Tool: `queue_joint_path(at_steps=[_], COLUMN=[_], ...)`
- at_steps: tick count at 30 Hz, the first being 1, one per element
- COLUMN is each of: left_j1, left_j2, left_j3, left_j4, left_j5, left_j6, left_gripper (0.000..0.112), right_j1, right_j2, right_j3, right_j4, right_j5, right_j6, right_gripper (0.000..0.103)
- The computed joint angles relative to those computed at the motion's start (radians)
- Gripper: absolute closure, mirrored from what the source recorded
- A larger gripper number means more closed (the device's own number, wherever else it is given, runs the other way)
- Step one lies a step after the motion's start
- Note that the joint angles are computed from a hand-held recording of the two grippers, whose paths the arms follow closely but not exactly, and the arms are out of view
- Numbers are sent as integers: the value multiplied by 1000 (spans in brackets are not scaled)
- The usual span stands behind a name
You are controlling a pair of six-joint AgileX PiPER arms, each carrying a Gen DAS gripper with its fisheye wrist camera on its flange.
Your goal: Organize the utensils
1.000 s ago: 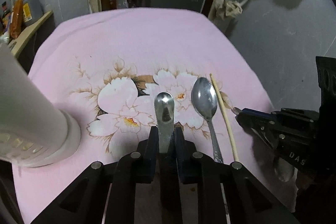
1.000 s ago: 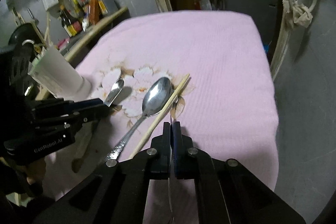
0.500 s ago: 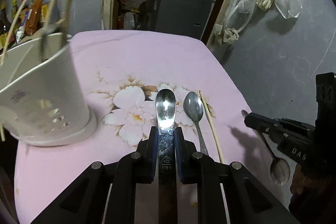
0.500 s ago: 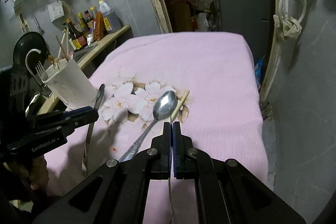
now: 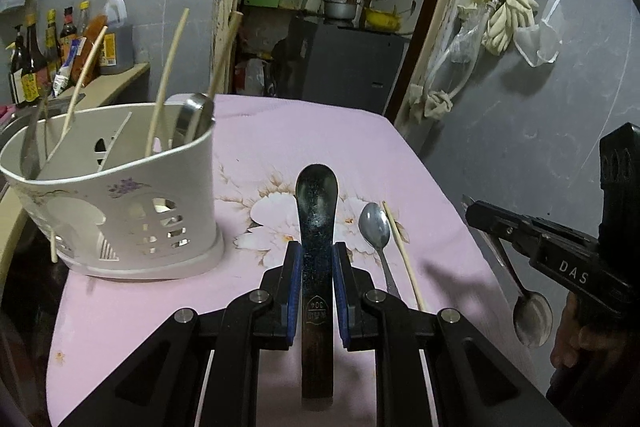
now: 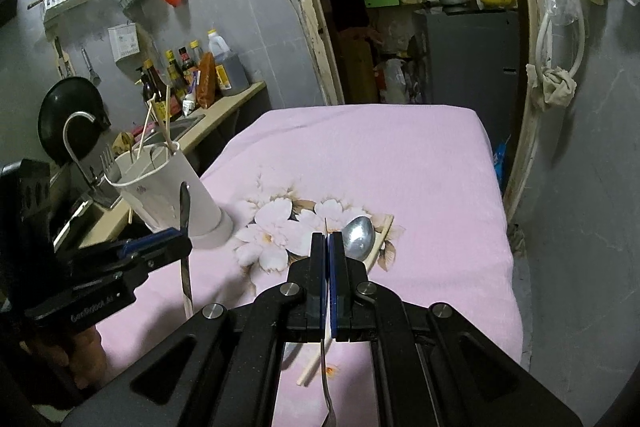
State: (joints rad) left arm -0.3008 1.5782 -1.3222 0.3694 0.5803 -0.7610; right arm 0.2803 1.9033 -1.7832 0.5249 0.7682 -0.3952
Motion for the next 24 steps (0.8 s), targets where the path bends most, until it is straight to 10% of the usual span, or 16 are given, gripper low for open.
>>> queue_joint_path(at_steps=[18, 24], left_j1=[-21, 58], left_j2=[-108, -56], left_j3=[52, 33], left_j4=[158, -142], left_j5=[-48, -18], left_j6=[-98, 137], left_gripper=[111, 111], right_j1=[9, 4], right_j2=[-29, -21], right_j3=[5, 39], right_j4=[263, 221], right_j5=[-74, -88], right_j6=[-80, -6], right_gripper=[101, 101])
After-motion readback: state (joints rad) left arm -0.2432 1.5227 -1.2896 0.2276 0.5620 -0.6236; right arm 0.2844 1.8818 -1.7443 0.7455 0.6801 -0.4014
